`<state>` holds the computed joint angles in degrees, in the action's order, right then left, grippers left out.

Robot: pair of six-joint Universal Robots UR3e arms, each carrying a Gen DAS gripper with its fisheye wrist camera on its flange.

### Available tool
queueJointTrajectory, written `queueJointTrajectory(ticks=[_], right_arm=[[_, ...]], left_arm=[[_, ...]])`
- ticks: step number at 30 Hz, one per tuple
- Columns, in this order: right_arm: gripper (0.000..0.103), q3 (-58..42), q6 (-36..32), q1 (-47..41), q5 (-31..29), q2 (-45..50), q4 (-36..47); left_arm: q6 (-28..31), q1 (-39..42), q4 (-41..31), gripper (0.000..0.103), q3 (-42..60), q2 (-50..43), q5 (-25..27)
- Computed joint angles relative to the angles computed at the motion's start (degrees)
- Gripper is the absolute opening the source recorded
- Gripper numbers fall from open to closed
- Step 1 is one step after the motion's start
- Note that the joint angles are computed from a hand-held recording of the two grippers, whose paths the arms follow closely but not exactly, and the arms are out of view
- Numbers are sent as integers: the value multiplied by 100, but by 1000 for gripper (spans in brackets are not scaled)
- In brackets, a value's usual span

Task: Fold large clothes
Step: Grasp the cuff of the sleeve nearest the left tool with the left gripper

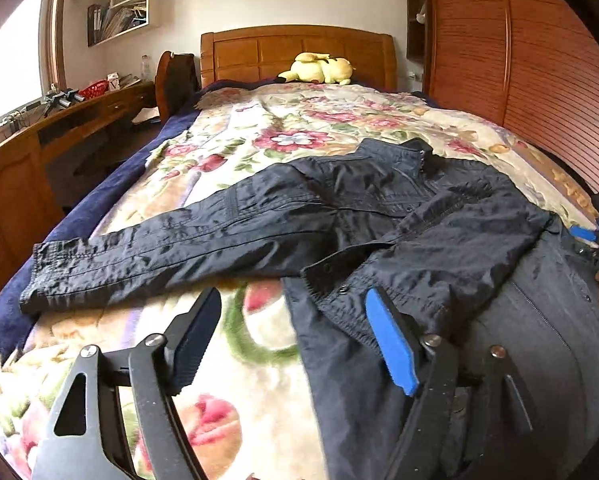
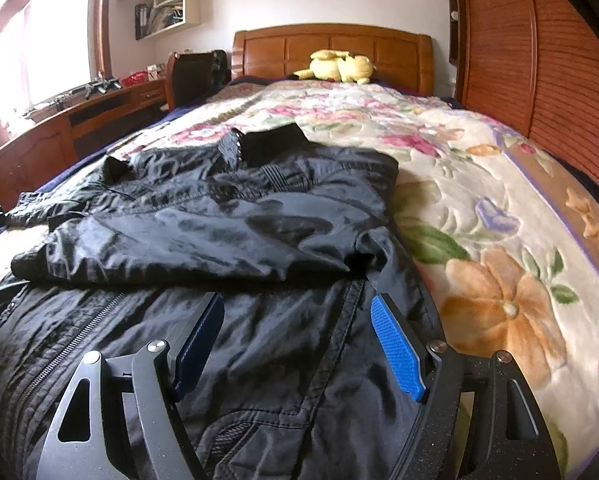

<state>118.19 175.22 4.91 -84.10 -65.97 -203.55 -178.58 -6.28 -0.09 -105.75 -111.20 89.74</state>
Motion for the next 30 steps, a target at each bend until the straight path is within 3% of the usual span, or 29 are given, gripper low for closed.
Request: queueJointTrajectory(ticks=[6,10,16,23,30], right_arm=[[88,242,208,244,87,-630,128],[93,-149,220,800,-303,-678,473],[93,-1447,514,1464,-438,-20,1237],[93,-3256,170,2081,-777,1298,1931],[93,-3716,-324,2105,-755,1773,2175]], left_arm=[[267,357,187,79,-407,303,-46],[473,775,354,79,-697,472,-149],[773,1530,270,79,-873,485,-347],[944,2505,171,79,-703,229,-600],[1034,2984,-120,79,38,-432,-392]])
